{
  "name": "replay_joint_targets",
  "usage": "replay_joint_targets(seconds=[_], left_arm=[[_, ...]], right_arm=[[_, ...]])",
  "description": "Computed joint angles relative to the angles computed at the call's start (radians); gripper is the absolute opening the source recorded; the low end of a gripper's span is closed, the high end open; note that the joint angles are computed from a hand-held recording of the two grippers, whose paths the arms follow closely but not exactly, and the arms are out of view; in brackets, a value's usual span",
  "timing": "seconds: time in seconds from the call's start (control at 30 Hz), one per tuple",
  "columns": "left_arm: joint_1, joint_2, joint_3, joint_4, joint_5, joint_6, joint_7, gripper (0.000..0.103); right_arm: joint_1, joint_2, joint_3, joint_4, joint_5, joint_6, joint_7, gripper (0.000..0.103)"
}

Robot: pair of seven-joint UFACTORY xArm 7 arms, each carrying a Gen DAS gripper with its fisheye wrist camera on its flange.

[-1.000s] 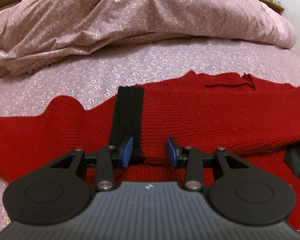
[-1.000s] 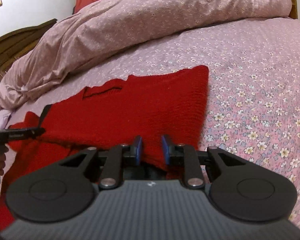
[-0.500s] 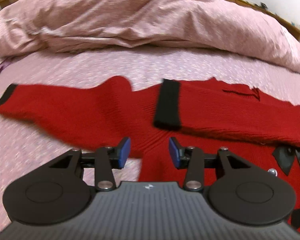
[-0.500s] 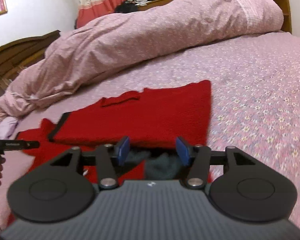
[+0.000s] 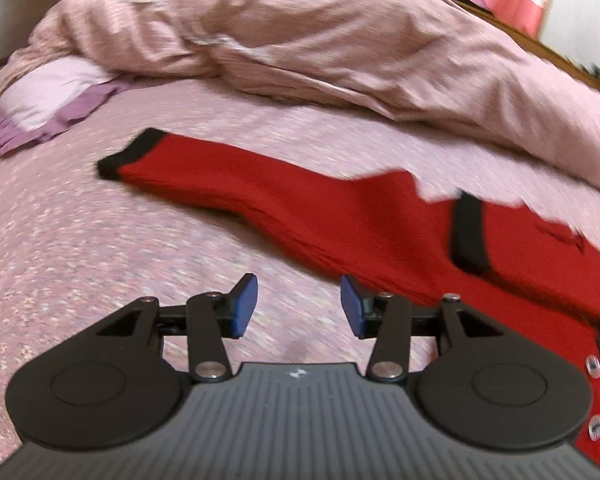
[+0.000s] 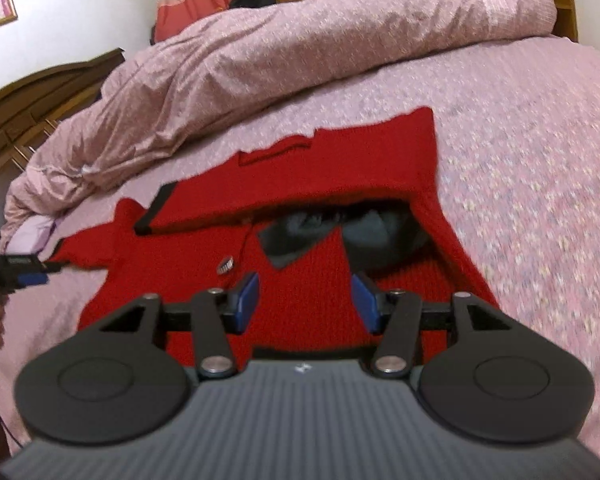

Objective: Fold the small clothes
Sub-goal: 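Move the left gripper to the black cuff of the other sleeve, then grasp the other sleeve's black cuff with the left gripper and lift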

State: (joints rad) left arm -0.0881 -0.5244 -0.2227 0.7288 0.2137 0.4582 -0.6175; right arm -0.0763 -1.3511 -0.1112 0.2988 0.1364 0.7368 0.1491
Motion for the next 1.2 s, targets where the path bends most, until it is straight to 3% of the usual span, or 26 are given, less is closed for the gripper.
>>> replay_joint_targets(seconds=[0.17,0.33,0.57,0.8,1.0,1.2], left_arm=[[0.084,0.074,0.021,0.033,0.017,-0.027,-0.079,0.053],[0.087,0.162,0.087,0.069,-0.049,-0.065,-0.119,0.053],[0.118,0.244,0.096,0.11,-0.032,-0.124,-0.216,0.053],[0.039,0.32,0.181,0.113,-0.257,-0.26,-0.21,0.066],[0.084,0.378,0.135,0.163,-0.166,-0.264,-0.297,0.068],[0.092,0.463,0.142,0.226,-0.082,-0.301,-0.419,0.068]], right_arm=[[-0.013,-0.051,0.034,-0.012,-0.002,0.083,0.052,0.055],[-0.006,-0.091,0.073,-0.023,-0.014,0.116,0.104,0.055],[0.017,-0.06,0.088,-0.004,-0.039,0.12,0.133,0.055],[0.033,-0.038,0.098,0.002,-0.054,0.104,0.151,0.055],[0.037,-0.027,0.091,-0.001,-0.062,0.105,0.156,0.055],[0.039,-0.021,0.087,-0.005,-0.058,0.106,0.163,0.055]])
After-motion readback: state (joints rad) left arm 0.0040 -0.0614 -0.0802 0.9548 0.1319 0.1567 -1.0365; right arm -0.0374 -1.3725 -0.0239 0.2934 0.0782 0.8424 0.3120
